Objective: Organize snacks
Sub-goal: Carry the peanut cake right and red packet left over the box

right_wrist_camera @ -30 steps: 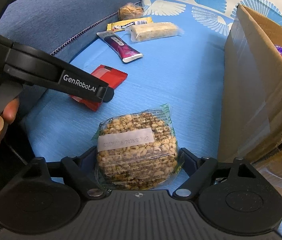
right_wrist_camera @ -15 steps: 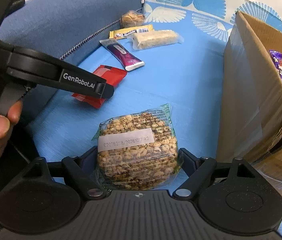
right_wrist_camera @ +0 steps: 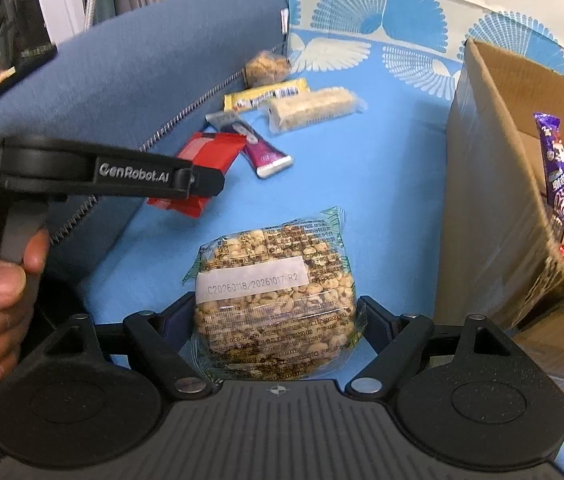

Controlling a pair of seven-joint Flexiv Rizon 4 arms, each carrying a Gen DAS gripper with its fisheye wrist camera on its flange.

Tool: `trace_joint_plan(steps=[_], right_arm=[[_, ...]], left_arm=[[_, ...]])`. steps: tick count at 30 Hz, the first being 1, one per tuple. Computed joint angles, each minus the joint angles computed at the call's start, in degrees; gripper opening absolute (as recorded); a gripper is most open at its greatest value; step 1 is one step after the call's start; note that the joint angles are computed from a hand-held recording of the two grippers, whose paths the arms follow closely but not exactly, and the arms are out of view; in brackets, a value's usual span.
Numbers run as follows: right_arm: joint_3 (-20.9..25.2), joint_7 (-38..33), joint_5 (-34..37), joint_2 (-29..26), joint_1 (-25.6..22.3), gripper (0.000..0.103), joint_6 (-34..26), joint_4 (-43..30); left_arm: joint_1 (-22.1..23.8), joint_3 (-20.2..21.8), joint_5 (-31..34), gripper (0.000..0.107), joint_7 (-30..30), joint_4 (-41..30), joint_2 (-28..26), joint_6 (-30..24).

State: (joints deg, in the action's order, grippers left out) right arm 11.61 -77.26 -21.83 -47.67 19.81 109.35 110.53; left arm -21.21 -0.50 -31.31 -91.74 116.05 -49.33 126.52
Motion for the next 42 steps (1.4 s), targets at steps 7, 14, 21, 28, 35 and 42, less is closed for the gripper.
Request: trace_joint_plan(steps=[7,14,21,28,35,42], right_arm=[[2.8,-0.8,-3.0,1.5,-3.9,0.085,6.4,1.7],[2.3,-1.2,-7.7,2.8,-6.1,0.085,15.0,3.1],[0.6,1.7,-11.2,2.4,-7.6,0.085,18.7,2.1],[-0.3,7.8,-11.7,1.3,-9.0,0.085,19.0,-0.6],[-3.5,11.0,-3.7,1.2,-7.1,0.085,19.2,-2.2],[-11.5,10.8,15.1,1.5,0.4,0.085,15.7,-4.6]], left_arm=[[-0.2,-0.4,-0.9,0.048,-1.9,0.6,0.0,3.1],[-3.1,0.4,-6.0,0.048,-0.2,0.8,-0.1,5.6],[-2.0,-1.8,-8.6,0.048,-2.2,1.9,1.1,6.2],[-3.1,-1.7,-10.1,0.048,-4.1,0.9,2.8,1.6],[-6.7,0.3,-11.8,0.048,0.0,-7.8,1.3,-3.5],[-11.0,2.9,-14.4,0.048,5.2,-21.4,-2.9,-9.2]])
